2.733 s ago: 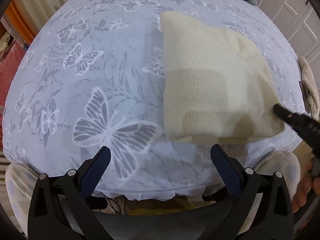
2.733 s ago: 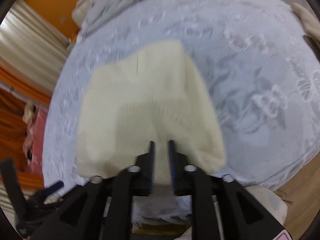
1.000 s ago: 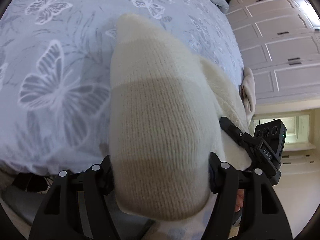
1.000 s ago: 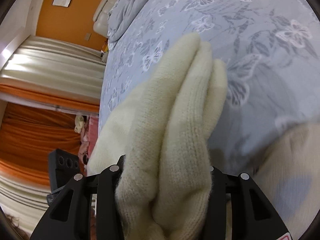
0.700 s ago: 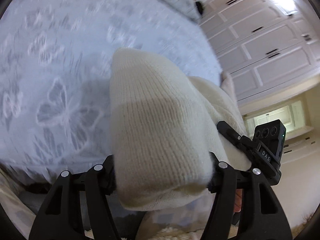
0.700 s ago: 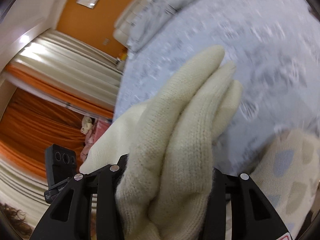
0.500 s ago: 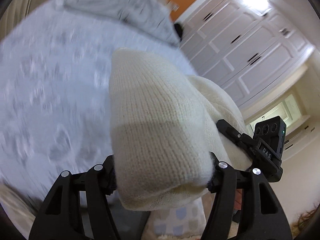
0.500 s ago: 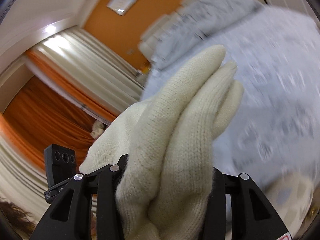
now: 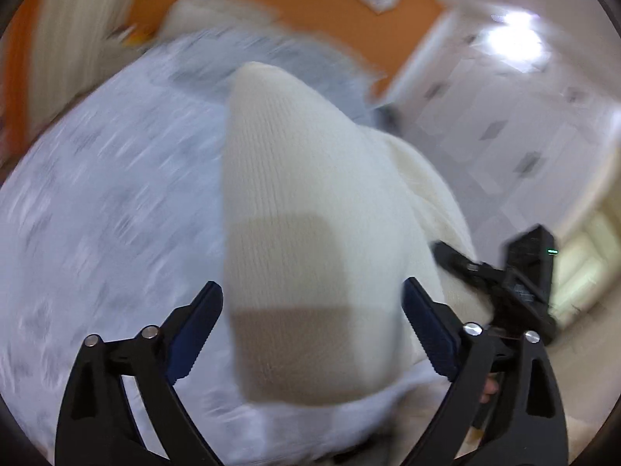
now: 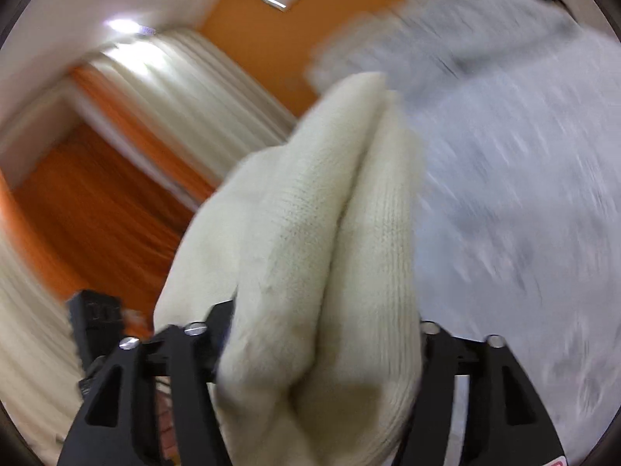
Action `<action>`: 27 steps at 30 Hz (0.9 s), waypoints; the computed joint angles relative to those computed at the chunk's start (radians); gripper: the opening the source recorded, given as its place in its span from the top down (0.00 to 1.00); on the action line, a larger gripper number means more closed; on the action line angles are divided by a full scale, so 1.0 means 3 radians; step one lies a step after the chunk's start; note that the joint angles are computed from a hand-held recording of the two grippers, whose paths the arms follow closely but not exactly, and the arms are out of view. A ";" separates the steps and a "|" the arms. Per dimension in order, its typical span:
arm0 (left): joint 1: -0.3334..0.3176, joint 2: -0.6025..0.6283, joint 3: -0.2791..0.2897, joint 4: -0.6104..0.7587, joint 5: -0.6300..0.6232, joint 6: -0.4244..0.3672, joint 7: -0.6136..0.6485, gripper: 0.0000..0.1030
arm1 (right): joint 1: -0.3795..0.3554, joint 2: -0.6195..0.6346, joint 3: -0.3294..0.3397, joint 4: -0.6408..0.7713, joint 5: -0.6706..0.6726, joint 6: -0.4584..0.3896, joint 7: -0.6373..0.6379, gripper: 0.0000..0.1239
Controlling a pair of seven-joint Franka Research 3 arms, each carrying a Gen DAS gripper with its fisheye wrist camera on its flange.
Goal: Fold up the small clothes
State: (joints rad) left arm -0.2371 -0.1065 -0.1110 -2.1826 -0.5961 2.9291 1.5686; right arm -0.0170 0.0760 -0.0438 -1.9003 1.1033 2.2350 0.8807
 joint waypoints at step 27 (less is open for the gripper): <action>0.0602 0.0673 -0.0261 0.0060 0.0470 -0.0669 -0.0854 0.58 | 0.0186 0.0351 0.0142 -0.0031 -0.1081 0.0308 0.0582 0.82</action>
State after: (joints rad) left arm -0.0565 0.0955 -0.1895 -2.1648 -0.4553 2.7285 1.3123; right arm 0.0387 0.1812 -0.0014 -1.9096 0.7790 2.3276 1.0554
